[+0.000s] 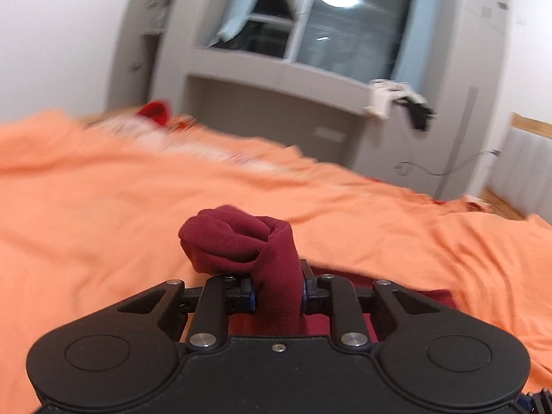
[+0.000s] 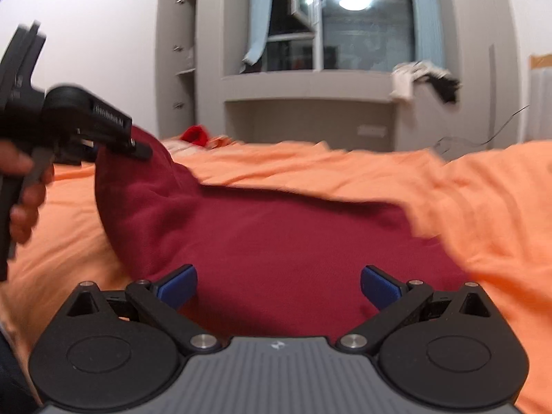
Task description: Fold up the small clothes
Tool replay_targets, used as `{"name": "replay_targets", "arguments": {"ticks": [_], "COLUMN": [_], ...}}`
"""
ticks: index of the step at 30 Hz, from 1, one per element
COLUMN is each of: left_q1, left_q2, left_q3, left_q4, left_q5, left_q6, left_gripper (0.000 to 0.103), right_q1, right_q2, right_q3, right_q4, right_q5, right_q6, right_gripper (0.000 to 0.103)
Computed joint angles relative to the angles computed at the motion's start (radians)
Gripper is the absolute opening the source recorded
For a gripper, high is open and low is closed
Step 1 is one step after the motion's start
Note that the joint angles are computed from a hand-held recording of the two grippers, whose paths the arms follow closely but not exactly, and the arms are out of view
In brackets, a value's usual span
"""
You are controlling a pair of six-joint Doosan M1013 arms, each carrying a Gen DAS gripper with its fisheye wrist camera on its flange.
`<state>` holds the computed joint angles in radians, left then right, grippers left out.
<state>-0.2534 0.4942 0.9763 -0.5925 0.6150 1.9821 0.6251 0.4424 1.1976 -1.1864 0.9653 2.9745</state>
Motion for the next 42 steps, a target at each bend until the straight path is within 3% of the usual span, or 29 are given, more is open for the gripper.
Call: {"name": "replay_targets", "arguments": {"ticks": [7, 13, 18, 22, 25, 28, 33, 35, 39, 42], "left_q1": [-0.071, -0.135, -0.175, -0.174, -0.155, -0.131, -0.115, -0.113, -0.103, -0.096], "left_q2": [-0.024, -0.070, -0.119, -0.133, -0.124, -0.127, -0.153, -0.166, -0.177, -0.165], "left_q3": [-0.018, 0.082, 0.216, 0.264, 0.250, 0.252, 0.290, 0.308, 0.332, 0.331], "left_q4": [-0.178, -0.258, -0.247, -0.260, -0.282, -0.349, -0.427, -0.450, -0.521, -0.529], "left_q5": [0.059, 0.125, 0.107, 0.105, 0.156, 0.212, 0.193, 0.157, 0.112, 0.097], "left_q6": [0.284, 0.496, 0.692, 0.769, 0.781, 0.837, 0.937, 0.966, 1.089, 1.133], "left_gripper": [0.022, 0.022, 0.022, 0.025, 0.039, 0.064, 0.095, 0.102, 0.102, 0.102], "right_q1": [-0.021, -0.067, -0.103, -0.128, -0.132, -0.130, -0.130, -0.132, -0.129, -0.127], "right_q2": [-0.095, -0.168, -0.226, -0.252, -0.252, -0.246, -0.234, -0.226, -0.217, -0.227], "right_q3": [0.097, 0.164, 0.244, 0.285, 0.294, 0.288, 0.273, 0.264, 0.259, 0.285], "right_q4": [-0.060, 0.071, 0.167, 0.210, 0.214, 0.214, 0.230, 0.243, 0.219, 0.142], "right_q5": [0.134, 0.181, 0.067, -0.039, -0.042, -0.027, -0.020, -0.012, -0.001, -0.068], "right_q6": [0.238, 0.383, 0.540, 0.607, 0.628, 0.629, 0.602, 0.588, 0.614, 0.687], "right_gripper": [0.103, 0.103, 0.103, 0.103, 0.103, 0.103, 0.103, 0.103, 0.103, 0.103]}}
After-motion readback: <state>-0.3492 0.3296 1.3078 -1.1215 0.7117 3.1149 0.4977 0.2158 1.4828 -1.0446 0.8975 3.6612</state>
